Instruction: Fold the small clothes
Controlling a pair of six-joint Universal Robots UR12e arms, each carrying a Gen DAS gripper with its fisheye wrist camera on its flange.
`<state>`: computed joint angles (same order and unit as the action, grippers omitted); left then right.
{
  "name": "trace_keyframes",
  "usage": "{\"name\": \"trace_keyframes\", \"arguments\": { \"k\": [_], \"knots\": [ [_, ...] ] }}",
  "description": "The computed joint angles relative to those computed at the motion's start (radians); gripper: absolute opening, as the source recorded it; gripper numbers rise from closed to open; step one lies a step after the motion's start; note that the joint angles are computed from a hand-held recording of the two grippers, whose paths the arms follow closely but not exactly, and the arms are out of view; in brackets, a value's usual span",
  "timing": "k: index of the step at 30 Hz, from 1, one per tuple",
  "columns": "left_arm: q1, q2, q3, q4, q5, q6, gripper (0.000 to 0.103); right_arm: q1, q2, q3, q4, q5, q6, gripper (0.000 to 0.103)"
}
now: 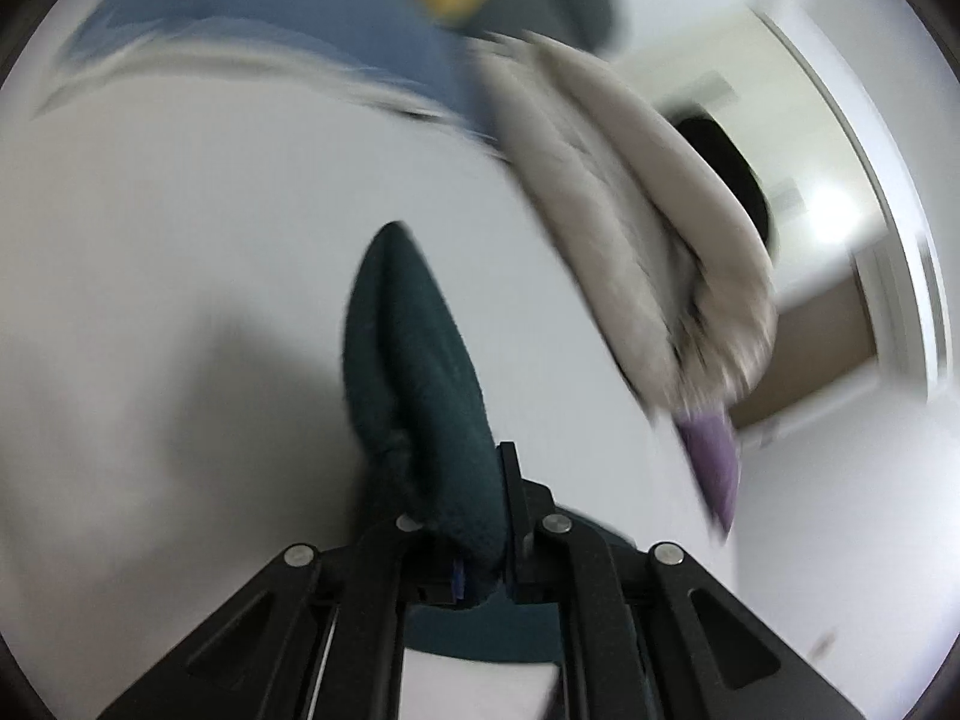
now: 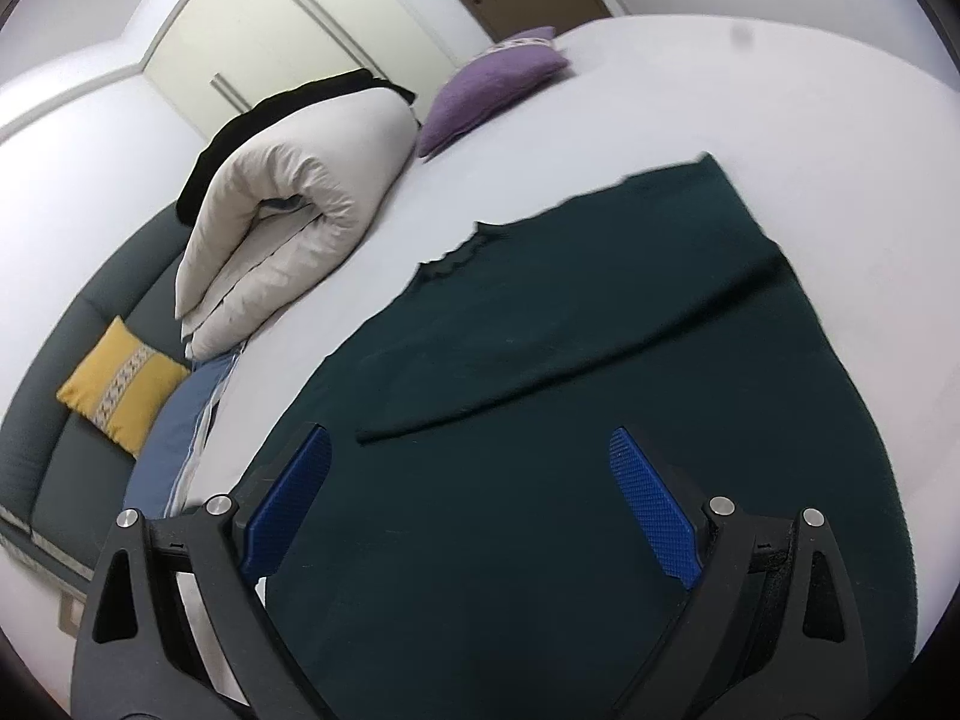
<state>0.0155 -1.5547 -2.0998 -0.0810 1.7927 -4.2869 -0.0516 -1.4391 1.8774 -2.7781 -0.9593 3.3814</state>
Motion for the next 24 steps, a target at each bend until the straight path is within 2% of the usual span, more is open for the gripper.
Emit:
{"name": "trace_keyframes", "arguments": {
  "k": [3,7,10,13,15,16,17,18,20,24],
  "knots": [
    [-0.089,-0.097,0.179,-0.125,0.039,0.239,0.009,-0.025,0.001,0.016,-0.018,0.010,0.024,0.095],
    [-0.223,-0.275,0.442,-0.301,0.118,0.571,0.009,-0.060,0.001,0.036,-0.033,0.022,0.053,0.094],
    [-0.293,-0.371,0.555,-0.347,0.131,0.712,0.011,-0.079,-0.002,0.050,-0.049,0.014,0.049,0.094],
    [-0.330,-0.434,0.623,-0.397,0.098,0.748,0.016,-0.092,0.000,0.057,-0.053,0.018,0.049,0.094],
    [-0.343,-0.464,0.655,-0.444,0.081,0.741,0.039,-0.094,0.001,0.060,-0.047,0.016,0.045,0.094],
    [-0.346,-0.478,0.675,-0.486,0.062,0.741,0.058,-0.094,0.001,0.061,-0.041,0.016,0.041,0.094],
    [-0.350,-0.486,0.685,-0.508,0.061,0.746,0.063,-0.094,0.001,0.062,-0.039,0.018,0.037,0.094],
    [-0.355,-0.487,0.683,-0.505,0.069,0.753,0.063,-0.093,0.001,0.062,-0.037,0.015,0.031,0.094],
    [-0.366,-0.478,0.666,-0.506,0.089,0.756,0.076,-0.087,0.002,0.059,-0.032,0.007,0.011,0.095],
    [-0.350,-0.422,0.592,-0.456,0.056,0.712,0.079,-0.074,0.016,0.035,-0.009,0.009,-0.007,0.095]
  ]
}}
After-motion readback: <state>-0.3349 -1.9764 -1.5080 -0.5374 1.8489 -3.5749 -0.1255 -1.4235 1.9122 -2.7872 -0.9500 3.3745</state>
